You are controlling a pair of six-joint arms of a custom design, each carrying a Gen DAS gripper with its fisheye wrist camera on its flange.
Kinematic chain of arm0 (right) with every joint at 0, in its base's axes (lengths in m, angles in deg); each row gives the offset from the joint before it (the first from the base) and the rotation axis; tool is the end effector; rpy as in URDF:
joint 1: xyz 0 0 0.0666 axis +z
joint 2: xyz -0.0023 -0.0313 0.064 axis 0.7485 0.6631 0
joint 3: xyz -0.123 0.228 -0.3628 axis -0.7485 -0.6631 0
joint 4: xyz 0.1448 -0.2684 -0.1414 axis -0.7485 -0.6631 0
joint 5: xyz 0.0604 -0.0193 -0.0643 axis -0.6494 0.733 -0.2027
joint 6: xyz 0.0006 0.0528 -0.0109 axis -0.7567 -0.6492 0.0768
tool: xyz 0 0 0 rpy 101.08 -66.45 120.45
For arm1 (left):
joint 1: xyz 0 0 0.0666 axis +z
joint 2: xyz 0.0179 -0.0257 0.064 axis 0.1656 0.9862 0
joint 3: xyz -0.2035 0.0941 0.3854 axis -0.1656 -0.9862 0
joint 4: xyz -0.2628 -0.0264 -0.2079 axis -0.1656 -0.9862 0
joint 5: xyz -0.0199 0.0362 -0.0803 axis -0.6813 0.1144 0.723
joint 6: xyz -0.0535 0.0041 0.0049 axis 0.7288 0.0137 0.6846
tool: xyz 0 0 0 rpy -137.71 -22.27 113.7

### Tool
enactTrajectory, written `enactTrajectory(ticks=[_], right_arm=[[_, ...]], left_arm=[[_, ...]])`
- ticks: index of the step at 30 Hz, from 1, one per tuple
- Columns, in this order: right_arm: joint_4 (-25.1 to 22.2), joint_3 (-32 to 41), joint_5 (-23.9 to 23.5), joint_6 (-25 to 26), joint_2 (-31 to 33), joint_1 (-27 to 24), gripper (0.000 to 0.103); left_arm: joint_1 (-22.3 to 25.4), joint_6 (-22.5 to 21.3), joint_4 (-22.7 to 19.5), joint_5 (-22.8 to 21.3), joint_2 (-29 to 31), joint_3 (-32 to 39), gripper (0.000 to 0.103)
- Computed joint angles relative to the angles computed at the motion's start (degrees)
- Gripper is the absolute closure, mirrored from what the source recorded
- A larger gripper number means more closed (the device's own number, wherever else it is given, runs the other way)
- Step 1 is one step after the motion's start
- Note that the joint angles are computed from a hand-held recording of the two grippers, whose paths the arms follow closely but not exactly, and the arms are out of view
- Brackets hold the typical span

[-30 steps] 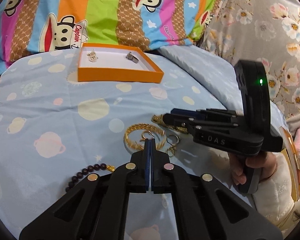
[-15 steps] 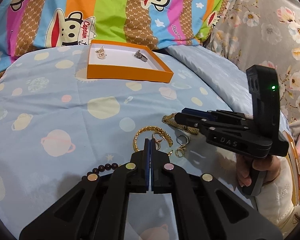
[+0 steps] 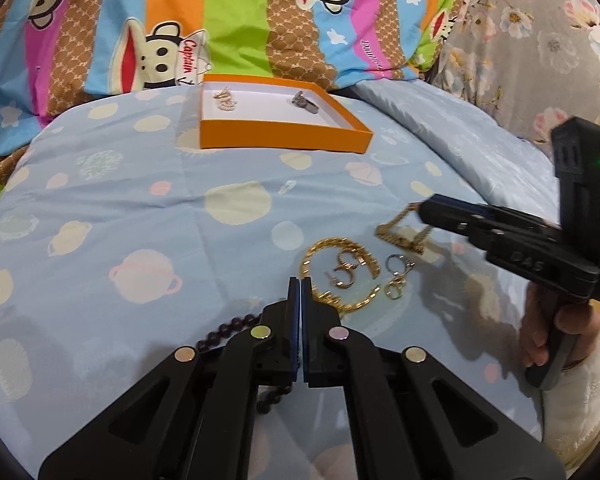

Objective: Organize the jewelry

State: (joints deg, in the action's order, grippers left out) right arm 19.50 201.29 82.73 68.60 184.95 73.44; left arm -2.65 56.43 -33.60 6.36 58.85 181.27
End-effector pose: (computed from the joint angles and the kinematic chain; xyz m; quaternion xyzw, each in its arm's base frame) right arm 0.6430 0.3009 0.3440 -0.1292 0.9058 0.1421 0.3776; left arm 0.6092 -0.1408 0.3314 0.1017 0.9204 -0.1669 0.3387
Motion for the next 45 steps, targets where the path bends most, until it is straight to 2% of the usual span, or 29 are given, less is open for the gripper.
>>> enactTrajectory(ticks=[4,8,14,20,23,29,40,45], right_arm=[[2.69,-5.62,0.97,-1.87,-3.10,0.41,0.081],[5.08,-10.29,1.05,-3.31,-5.73,0.97,0.081],[5.90,-14.13,1.69,-4.78,-7.75,1.91,0.081],[5.38,-17.01,1.84,-6.18,-8.74,2.45,0.081],[5.43,-17.94,1.59,-6.73,-9.05,2.56,0.081],[5.07,-18.82,1.58,-6.90,-9.17,2.63,0.081],[4.29,-18.06,2.11,-6.68,-8.32,3.04,0.080],[3.45,-17.29,2.85,-6.42,-7.90,3.35,0.079]], left_arm=[[1.01,-0.29,1.03,-1.86,-2.08,-3.52,0.101],[2.25,-0.50,1.41,-5.10,-3.82,-7.19,0.085],[3.06,0.13,1.39,-4.02,-4.79,-8.95,0.068],[1.91,-0.49,2.19,-3.36,-5.42,-8.30,0.068],[1.11,-0.86,1.00,-4.49,-4.50,-6.74,0.056],[1.78,1.16,-1.75,-5.41,-2.68,-5.13,0.056],[1.76,0.44,-0.43,-3.12,-2.73,-5.93,0.059],[1.75,0.57,-0.34,-2.17,-2.66,-5.95,0.080]])
